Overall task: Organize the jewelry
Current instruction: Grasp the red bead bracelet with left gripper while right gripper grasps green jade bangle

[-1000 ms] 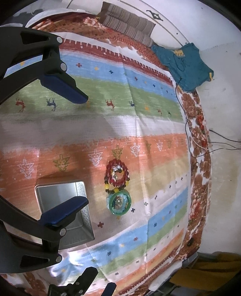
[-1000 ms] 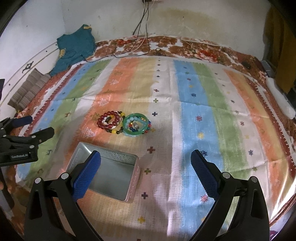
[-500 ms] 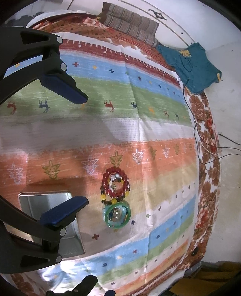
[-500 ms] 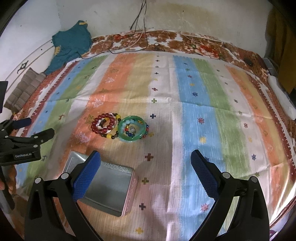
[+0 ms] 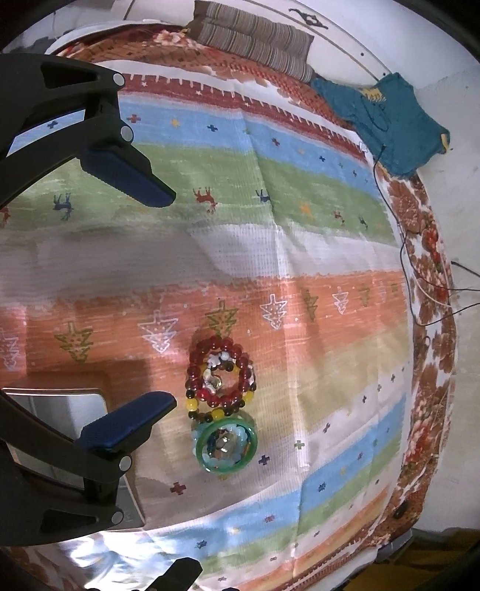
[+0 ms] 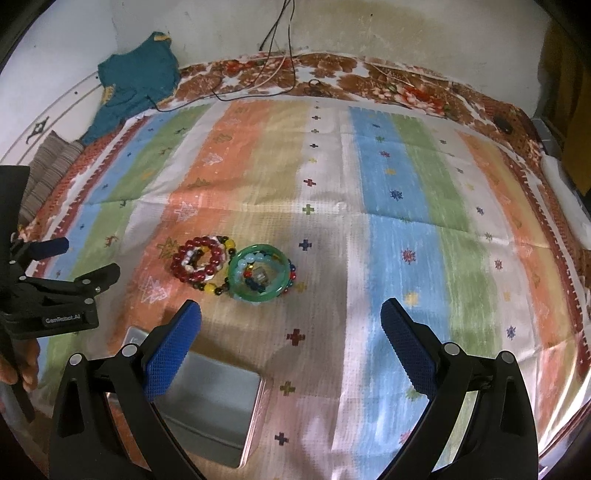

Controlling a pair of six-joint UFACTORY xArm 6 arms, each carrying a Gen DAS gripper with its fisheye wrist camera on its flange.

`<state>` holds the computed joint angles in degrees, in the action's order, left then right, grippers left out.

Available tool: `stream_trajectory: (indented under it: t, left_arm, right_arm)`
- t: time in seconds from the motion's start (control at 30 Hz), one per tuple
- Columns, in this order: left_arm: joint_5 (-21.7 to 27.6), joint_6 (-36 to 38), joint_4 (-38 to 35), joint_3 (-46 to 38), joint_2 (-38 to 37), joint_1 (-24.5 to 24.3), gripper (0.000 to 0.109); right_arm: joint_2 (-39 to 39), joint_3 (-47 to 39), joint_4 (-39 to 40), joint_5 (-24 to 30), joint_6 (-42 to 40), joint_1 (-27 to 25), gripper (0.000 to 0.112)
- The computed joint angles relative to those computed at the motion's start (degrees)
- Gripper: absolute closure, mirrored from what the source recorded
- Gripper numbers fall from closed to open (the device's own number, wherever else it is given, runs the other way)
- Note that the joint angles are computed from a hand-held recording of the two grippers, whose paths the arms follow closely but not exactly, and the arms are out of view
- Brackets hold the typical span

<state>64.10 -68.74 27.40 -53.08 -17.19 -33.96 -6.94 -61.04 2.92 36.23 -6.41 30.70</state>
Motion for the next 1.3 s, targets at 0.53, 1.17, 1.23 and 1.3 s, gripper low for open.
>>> stream_trajectory:
  t: [0.53, 1.17, 1.23, 1.3]
  left_arm:
    - [-4.75, 6.74, -4.65, -0.32, 4.41, 6.29, 0.011]
    - [-10.64, 14.61, -9.74, -1.08, 11.08, 11.02, 0.026]
    - [-11.27, 15.15, -10.42, -0.79, 11.37, 11.56, 0.027]
    - [-11.8, 15.69, -11.04, -0.61, 11.67, 11.88, 0.027]
  right_arm:
    - [10.45, -9.04, -4.01, 4.06, 4.06, 0.21, 0.014]
    - [19.75, -16.38, -8.63, 7.74, 7.47, 0.71, 0.024]
    - [20.57, -17.11, -8.81, 8.09, 7.63, 0.75, 0.027]
    - [21.29, -17.83, -8.68, 8.48, 7.68, 0.73, 0.032]
